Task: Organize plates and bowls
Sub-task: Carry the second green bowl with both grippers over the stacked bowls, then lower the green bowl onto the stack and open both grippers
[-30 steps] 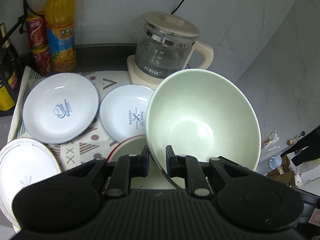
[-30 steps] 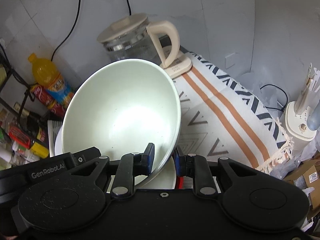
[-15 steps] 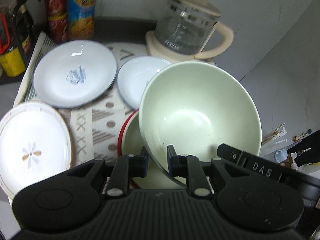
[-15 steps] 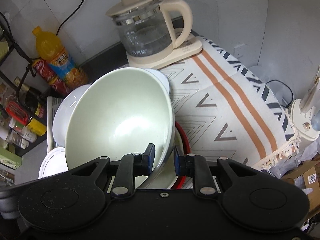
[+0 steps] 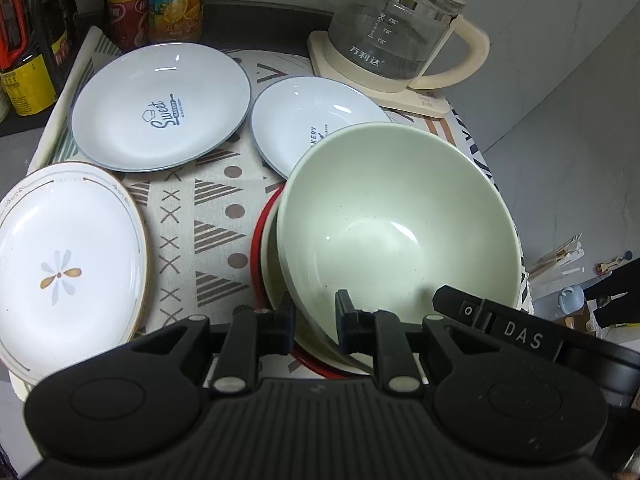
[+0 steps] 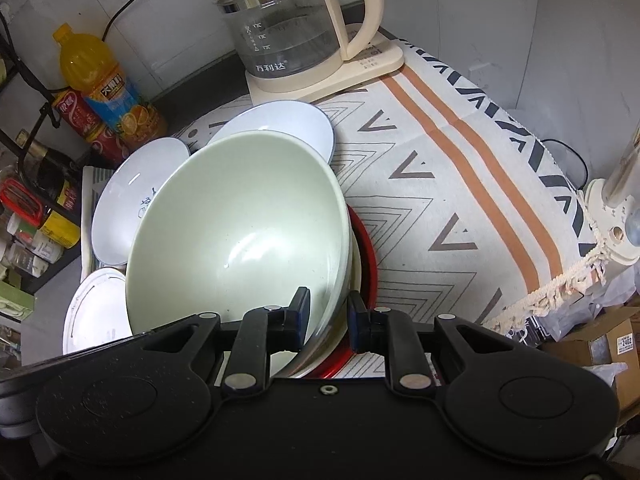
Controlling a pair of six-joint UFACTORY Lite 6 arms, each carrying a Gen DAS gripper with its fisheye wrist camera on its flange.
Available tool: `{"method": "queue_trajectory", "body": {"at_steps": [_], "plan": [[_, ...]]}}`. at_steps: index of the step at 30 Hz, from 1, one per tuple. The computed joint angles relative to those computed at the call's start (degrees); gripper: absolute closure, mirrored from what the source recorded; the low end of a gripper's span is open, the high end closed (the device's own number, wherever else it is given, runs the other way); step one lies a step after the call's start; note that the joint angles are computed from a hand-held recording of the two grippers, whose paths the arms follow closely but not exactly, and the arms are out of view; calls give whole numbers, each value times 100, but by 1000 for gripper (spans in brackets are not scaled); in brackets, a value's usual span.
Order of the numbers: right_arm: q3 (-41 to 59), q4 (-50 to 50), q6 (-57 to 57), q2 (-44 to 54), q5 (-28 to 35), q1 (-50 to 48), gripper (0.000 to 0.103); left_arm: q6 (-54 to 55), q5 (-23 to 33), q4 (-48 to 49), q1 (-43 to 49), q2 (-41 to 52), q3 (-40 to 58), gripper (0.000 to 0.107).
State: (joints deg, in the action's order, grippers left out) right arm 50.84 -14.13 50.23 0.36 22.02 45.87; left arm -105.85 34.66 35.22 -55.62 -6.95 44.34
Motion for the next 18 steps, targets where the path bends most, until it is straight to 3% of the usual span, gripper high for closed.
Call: {"method": "queue_trajectory", "body": {"at_steps": [8, 11, 15, 18], "plan": [[-212, 696, -612, -150, -131, -195, 80, 184, 28, -68, 7, 196, 135, 89], [-253, 353, -296, -308, -33, -166, 78, 194, 234, 38, -70, 333, 291, 88], [-387, 398, -444, -563, -27, -258, 73, 70, 618, 148, -160, 358, 429, 77], [-541, 382, -412, -797, -37, -291, 71, 68, 702, 98, -189, 220, 359, 75]]}}
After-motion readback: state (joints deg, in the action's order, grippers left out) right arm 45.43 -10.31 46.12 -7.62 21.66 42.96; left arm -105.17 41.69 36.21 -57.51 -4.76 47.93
